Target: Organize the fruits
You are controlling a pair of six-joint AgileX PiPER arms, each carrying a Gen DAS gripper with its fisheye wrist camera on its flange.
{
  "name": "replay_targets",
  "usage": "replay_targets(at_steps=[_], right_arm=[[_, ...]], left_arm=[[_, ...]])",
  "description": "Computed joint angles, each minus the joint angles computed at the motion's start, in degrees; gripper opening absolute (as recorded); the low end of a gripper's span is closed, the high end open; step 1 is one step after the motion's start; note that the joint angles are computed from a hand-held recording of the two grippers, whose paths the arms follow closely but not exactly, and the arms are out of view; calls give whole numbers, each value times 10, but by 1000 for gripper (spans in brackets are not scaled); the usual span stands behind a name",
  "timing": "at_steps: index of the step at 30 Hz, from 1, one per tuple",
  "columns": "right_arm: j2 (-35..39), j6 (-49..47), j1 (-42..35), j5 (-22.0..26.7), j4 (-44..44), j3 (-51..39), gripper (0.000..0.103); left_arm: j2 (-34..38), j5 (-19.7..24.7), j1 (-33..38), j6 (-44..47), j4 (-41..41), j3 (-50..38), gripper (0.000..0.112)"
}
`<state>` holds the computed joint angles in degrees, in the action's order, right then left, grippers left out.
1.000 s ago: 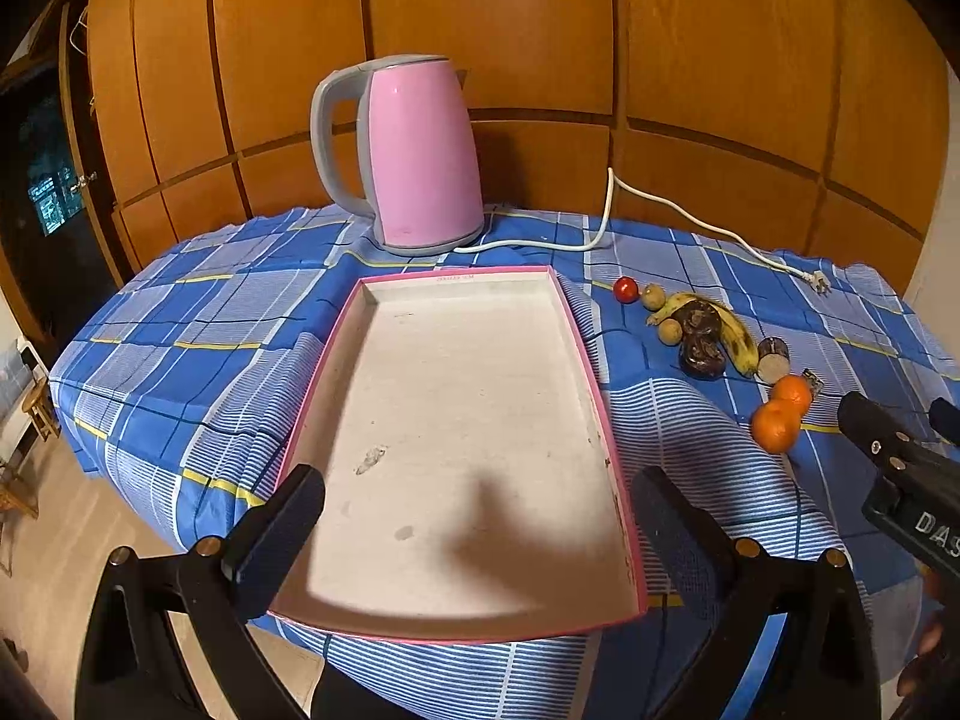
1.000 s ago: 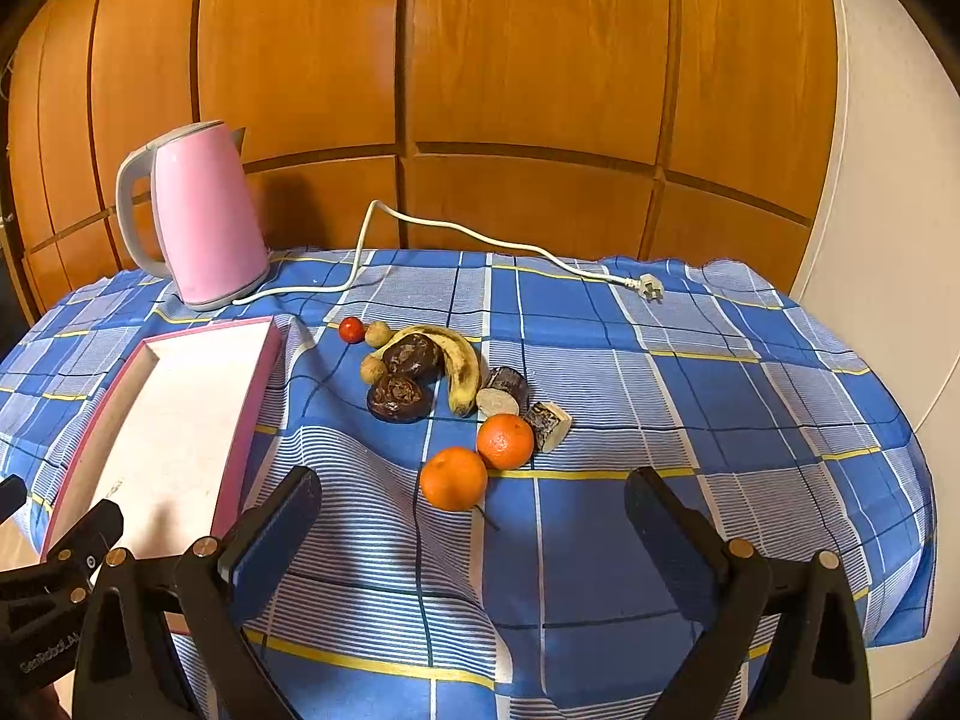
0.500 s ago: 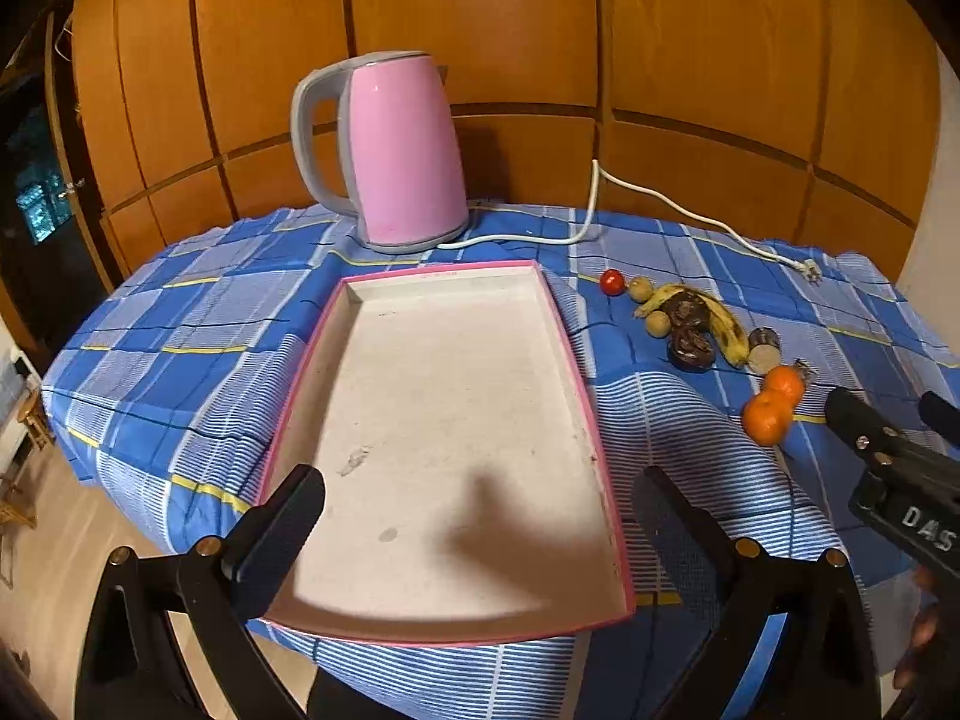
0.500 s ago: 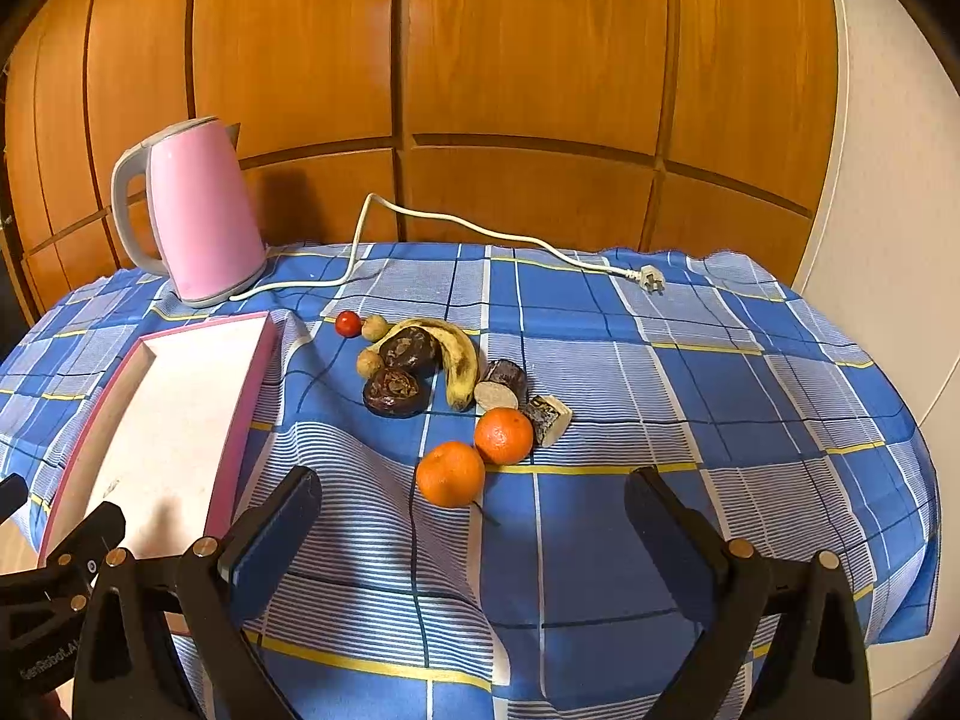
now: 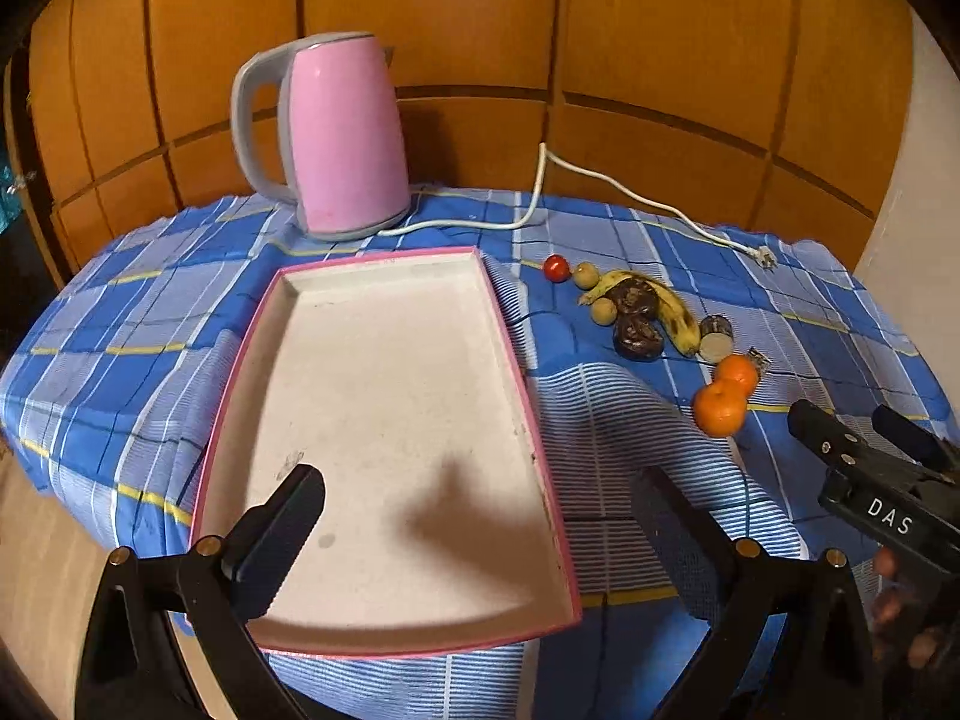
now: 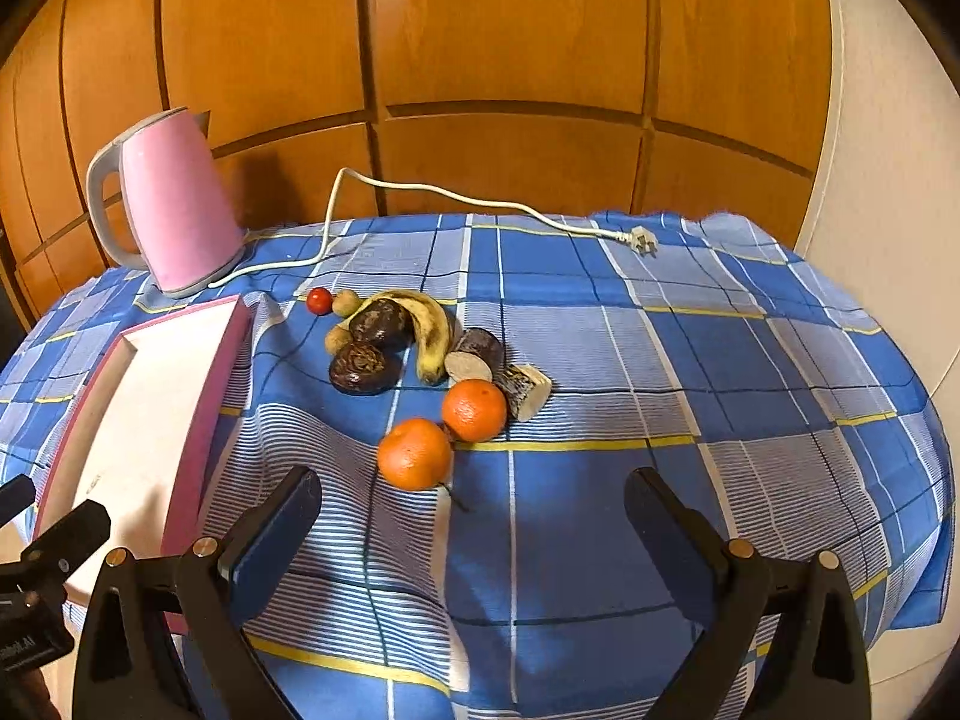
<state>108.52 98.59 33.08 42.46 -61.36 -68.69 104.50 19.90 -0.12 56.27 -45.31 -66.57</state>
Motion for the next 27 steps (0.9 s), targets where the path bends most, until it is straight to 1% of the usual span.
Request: replay_targets(at_steps=[3,8,10,12,14,15,17,18,19,20,21,23,25,26,27], right_arm=[[-10,8,-11,-15,-5,18,103],[-29,31,-39,-50,-15,66,103],[-42,44,-59,-77,-20,92,102],[-50,54,-73,-89,-24,111,102],[-55,55,-84,-95,-23,126,102],[-59,59,-92,-103,-25,135,102],[-64,65,-105,-117,-29,150,102],[-64,66,-110,-121,-29,156,102],[-66,71,-114,-125,-32,163,102],[-66,73,-119,-130,-32,168,102],[-67,74,-125,-135,-30,172,102],[-66,72,-130,-139,-27,177,102],[-65,79,-132,-140,-33,181,102],[-64,83,-134,-144,-36,185,103],[-64,85,-136,-148,-37,187,103]], left_arm=[[1,3,-9,16,3,-6,103],[20,41,-23,17,22,-39,103],[30,57,-33,15,33,-58,103],[41,59,-49,12,44,-75,103],[56,80,-63,7,55,-101,103],[67,99,-67,15,49,-119,103],[84,117,-81,32,42,-147,103],[95,135,-87,24,56,-168,103],[113,162,-97,-8,93,-203,103],[131,178,-107,-43,124,-234,103],[146,194,-111,-54,132,-259,103],[192,258,-115,-75,146,-336,101],[232,319,-118,-89,146,-404,84],[249,337,-125,-93,152,-431,82],[253,340,-130,-91,155,-436,80]])
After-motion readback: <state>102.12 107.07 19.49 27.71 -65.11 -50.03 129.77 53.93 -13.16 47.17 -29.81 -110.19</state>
